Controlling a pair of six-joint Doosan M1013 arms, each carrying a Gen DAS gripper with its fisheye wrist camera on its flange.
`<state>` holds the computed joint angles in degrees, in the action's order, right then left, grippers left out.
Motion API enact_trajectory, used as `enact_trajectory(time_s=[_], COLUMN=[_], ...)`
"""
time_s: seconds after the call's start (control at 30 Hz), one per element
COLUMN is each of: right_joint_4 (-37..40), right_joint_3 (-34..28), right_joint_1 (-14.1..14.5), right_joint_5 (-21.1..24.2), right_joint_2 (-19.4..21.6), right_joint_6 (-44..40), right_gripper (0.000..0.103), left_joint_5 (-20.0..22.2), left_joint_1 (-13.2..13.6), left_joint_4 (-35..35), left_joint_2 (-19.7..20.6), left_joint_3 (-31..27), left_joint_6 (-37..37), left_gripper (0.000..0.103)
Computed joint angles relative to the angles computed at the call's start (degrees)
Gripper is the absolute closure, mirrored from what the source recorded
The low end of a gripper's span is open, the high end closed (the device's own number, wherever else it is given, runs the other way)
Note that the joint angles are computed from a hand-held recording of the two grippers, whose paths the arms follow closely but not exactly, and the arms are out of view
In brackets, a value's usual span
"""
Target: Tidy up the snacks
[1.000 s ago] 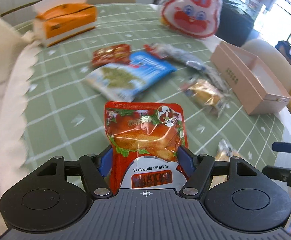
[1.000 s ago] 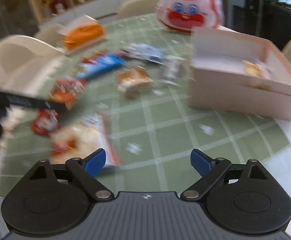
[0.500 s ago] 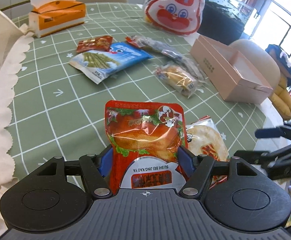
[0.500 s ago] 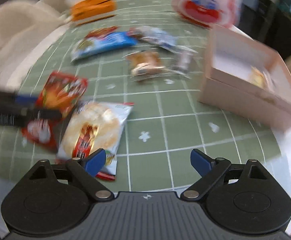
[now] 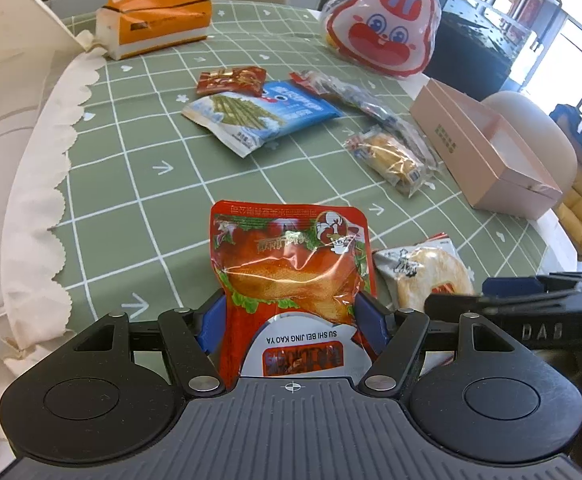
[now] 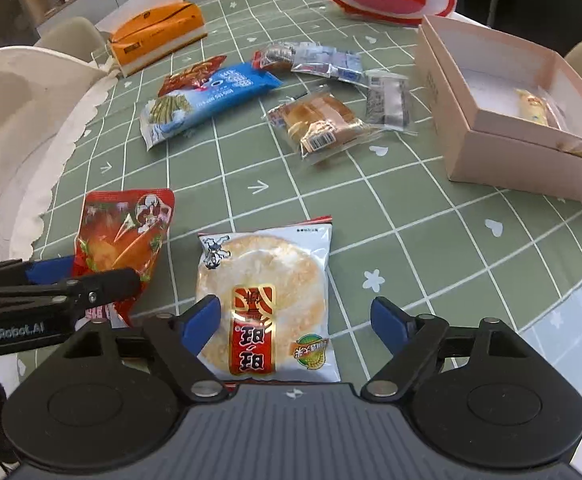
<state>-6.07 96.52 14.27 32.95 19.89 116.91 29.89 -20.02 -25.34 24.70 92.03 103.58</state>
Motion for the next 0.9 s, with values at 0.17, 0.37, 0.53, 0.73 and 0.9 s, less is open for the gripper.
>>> enact_trajectory(time_s=[0.17,0.37,0.53,0.73,0.9], right_joint_4=[-7.9,-11.8,-16.3,-8.9,-3.8], right_joint_3=[1.0,2.4,3.6,6.1,4.9], right_joint_1=[-0.9,-2.2,-2.3,-2.8,-2.0], right_joint_5=[0.4,0.6,0.7,-4.9,-5.1], right_joint_2=[-0.7,-1.6,-2.3,-4.4,-3.2], right_joint_6=[10.2,16.9,22.2,12.7,8.5], right_gripper=[0.02,0.02,0.02,0.02,0.02], left_joint_5=[0.2,0.9,1.6,2.3,2.2], left_joint_1=[0.0,-0.4,-0.9,-1.6,-1.4], left_joint_4=[-0.8,-2.4,-4.1,-4.0,-4.9], left_joint_2=[0.1,0.3,0.5,0.8,0.6], left_joint_3=[0.0,-0.4,-0.6,-1.1,-0.8], left_joint_6=[1.0,3.2,5.7,6.4,6.5], left_gripper=[0.03,0.03,0.03,0.03,0.03])
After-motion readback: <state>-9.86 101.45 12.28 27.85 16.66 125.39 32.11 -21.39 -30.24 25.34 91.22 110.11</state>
